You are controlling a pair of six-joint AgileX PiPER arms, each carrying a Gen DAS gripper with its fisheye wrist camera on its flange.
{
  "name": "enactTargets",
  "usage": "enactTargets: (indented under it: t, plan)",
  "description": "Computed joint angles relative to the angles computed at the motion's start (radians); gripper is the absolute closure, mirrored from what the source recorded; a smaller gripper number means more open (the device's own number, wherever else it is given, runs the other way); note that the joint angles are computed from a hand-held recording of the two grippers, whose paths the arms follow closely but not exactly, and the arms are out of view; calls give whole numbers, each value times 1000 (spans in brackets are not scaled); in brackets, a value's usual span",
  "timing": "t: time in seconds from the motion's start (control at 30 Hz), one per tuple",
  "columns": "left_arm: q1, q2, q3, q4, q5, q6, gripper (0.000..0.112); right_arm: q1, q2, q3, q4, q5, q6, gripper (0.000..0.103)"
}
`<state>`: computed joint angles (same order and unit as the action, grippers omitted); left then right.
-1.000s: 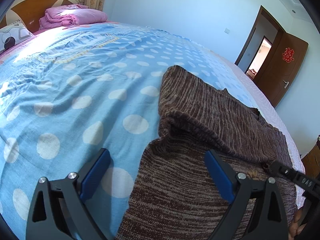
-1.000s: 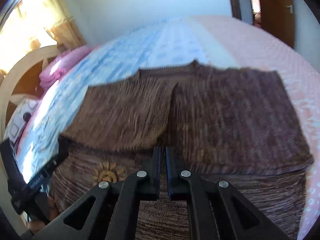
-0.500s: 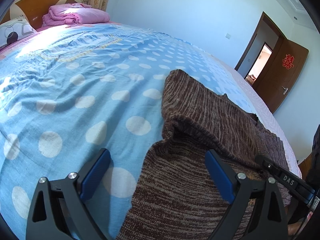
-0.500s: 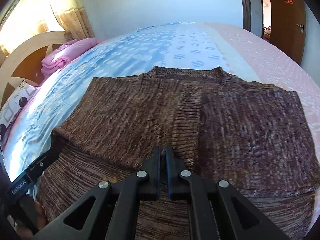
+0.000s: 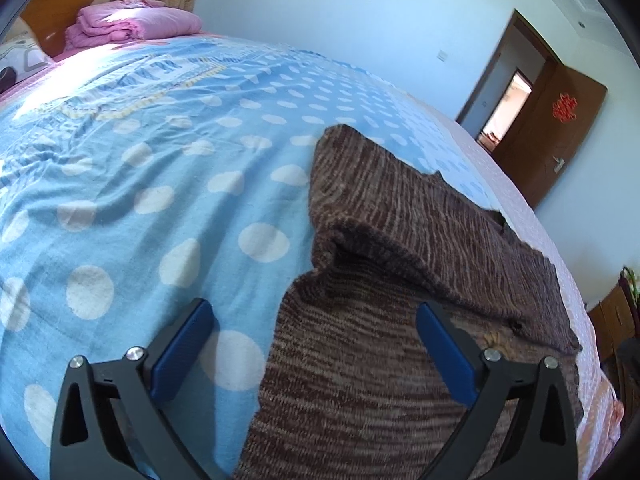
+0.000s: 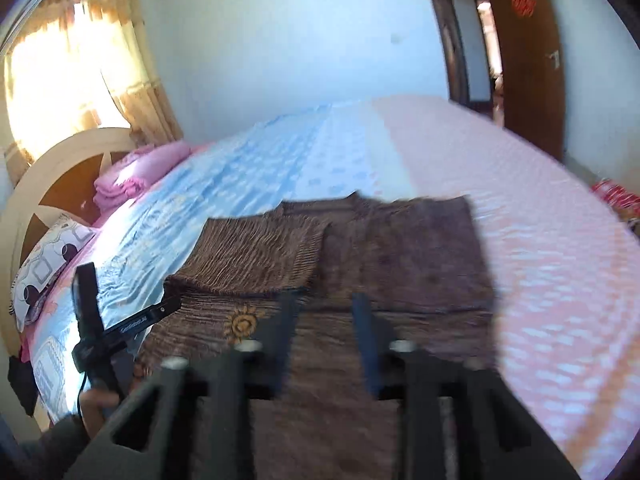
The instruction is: Fold small clothes
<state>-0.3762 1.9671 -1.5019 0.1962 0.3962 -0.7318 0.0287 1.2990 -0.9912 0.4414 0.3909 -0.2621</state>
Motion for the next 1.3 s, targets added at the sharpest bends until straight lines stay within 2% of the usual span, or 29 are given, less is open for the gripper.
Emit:
enactTargets:
  t: [0.03, 0.1, 0.17, 0.27, 0.33, 0.37, 0.4, 0.5, 0.63, 0.73, 0.83, 0.97, 1.0, 1.1, 1.17, 1.23, 1.3]
  plan:
    - [4, -12, -3, -67, 35, 100, 9, -43, -100, 57, 7, 18, -25, 37]
    - [5, -59, 33, -145, 72, 236, 9, -137, -241, 97, 8, 120, -73, 37]
    - [9, -158, 153, -247, 37, 397, 9, -300, -335, 92, 91, 320, -217, 37]
    - [21, -303, 316, -446, 26, 688, 9, -577, -404, 86, 221, 608, -409, 37]
    - [26, -398, 417, -535, 36, 823, 9, -680, -425, 107, 246, 713, -477, 37]
    - [30, -449, 469, -588, 43, 890, 9, -703, -437, 130, 242, 733, -502, 37]
    - [35, -489, 509, -631, 57, 940, 9, -696, -454, 159, 218, 733, -506, 37]
    - [47, -602, 618, -745, 105, 1060, 9, -542, -483, 243, 89, 681, -418, 37]
    - [-6, -698, 719, -599, 110, 914, 9, -179, -514, 352, -230, 552, -83, 37]
    - [12, -739, 778, -644, 134, 926, 10, -7, -511, 413, -399, 510, 125, 37]
    - [53, -762, 841, -755, 154, 995, 17, 34, -484, 431, -436, 507, 196, 37]
    - [27, -782, 866, -710, 116, 939, 22, 68, -458, 464, -468, 478, 246, 39]
    - [24, -779, 864, -709, 117, 930, 22, 90, -454, 465, -488, 482, 272, 44]
    - [42, -779, 861, -739, 140, 967, 26, 122, -431, 467, -507, 500, 293, 78]
    - [41, -767, 855, -743, 146, 970, 29, 83, -435, 476, -487, 482, 267, 86]
    - [28, -763, 857, -725, 132, 943, 31, -1, -443, 480, -411, 472, 172, 93]
    - [19, -759, 857, -725, 124, 931, 42, -111, -448, 477, -303, 486, 39, 96]
